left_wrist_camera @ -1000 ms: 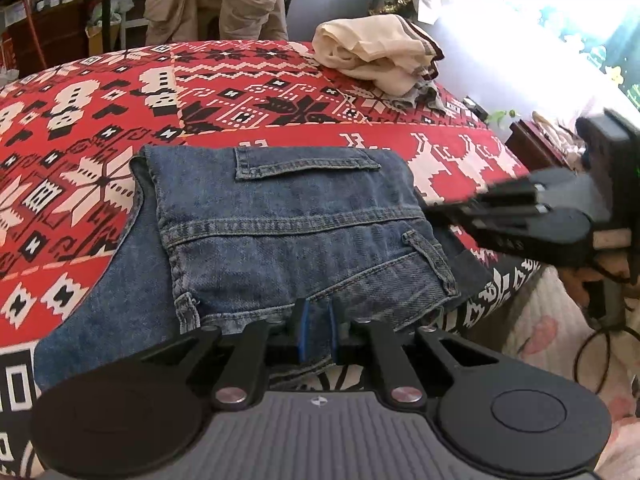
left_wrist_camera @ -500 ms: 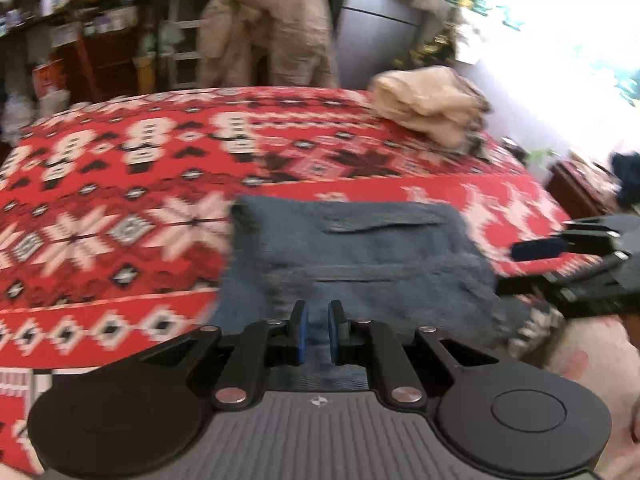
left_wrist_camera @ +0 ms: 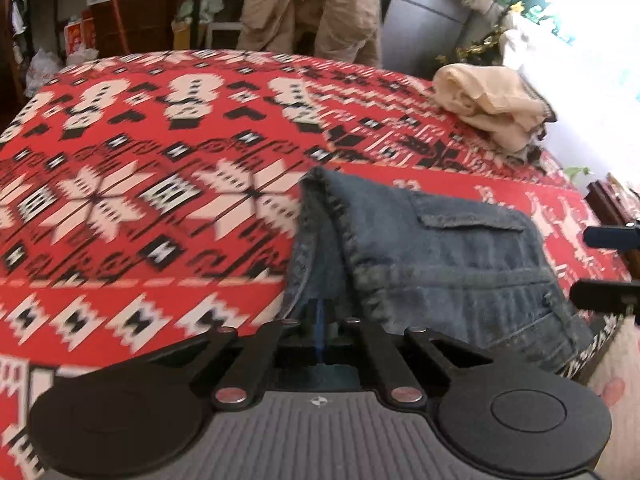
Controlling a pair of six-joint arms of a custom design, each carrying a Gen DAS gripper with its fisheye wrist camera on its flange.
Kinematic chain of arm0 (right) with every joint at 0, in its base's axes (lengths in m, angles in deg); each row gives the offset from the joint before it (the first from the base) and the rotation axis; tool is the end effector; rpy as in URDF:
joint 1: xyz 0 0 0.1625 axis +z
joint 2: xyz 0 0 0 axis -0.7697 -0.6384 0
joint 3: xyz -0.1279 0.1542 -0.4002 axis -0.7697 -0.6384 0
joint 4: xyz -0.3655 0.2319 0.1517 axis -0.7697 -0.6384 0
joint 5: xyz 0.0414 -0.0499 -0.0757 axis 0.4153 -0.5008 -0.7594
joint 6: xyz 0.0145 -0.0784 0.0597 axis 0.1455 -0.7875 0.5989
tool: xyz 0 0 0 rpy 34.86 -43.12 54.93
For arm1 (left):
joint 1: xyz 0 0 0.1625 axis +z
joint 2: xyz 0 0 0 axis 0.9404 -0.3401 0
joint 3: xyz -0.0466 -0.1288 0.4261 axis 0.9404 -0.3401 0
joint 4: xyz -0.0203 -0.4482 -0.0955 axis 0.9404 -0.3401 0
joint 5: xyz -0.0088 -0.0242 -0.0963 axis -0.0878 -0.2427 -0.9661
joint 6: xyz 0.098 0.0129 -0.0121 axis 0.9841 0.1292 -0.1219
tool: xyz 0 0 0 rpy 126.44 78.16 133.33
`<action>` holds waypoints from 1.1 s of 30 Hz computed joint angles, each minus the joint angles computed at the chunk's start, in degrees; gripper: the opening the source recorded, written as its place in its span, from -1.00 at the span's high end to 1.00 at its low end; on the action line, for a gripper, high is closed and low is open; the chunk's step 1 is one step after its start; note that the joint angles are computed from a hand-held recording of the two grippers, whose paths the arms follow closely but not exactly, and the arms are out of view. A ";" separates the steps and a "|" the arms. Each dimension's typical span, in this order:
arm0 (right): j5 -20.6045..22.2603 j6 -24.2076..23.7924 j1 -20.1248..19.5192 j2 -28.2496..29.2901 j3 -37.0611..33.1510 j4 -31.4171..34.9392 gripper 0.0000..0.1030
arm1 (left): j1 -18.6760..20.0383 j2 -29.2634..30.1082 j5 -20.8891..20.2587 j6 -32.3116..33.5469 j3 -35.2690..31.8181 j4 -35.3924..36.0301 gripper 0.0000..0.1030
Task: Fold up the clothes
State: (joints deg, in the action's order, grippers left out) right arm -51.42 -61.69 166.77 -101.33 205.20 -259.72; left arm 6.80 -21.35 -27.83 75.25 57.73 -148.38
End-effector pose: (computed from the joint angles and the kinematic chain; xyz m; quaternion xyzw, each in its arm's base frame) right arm 0.3125 -0.4355 -0.0353 0.3360 -0.8859 0.2220 0.2304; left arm 0.0958 -0.4226 0.2722 0.0754 0.9086 -0.3150 0.2638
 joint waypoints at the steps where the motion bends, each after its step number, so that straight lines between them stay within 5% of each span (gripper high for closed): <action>1: -0.62 0.51 0.10 0.07 -0.12 -0.01 -0.99 | 0.29 -1.35 -0.50 -0.79 0.43 1.31 0.94; 8: -2.38 2.58 -1.02 -1.91 0.11 1.52 -0.99 | -3.00 -9.53 4.75 -2.80 5.65 5.09 0.94; 13: -8.95 0.84 -0.53 -0.99 -0.61 -1.95 -0.99 | -5.16 -13.91 8.76 -4.88 7.18 8.92 0.94; 22: -10.51 -0.17 -1.21 -3.41 1.08 -4.85 -0.99 | -6.16 -20.94 9.51 -9.14 6.58 14.10 0.89; 27: -8.66 2.83 -2.09 -5.14 1.95 -0.75 -0.99 | -1.91 -20.73 6.01 -7.83 4.85 15.38 0.90; 33: -6.87 3.93 -1.87 -4.95 2.10 1.65 -0.99 | 1.53 -17.93 -3.31 -3.31 5.66 11.97 0.92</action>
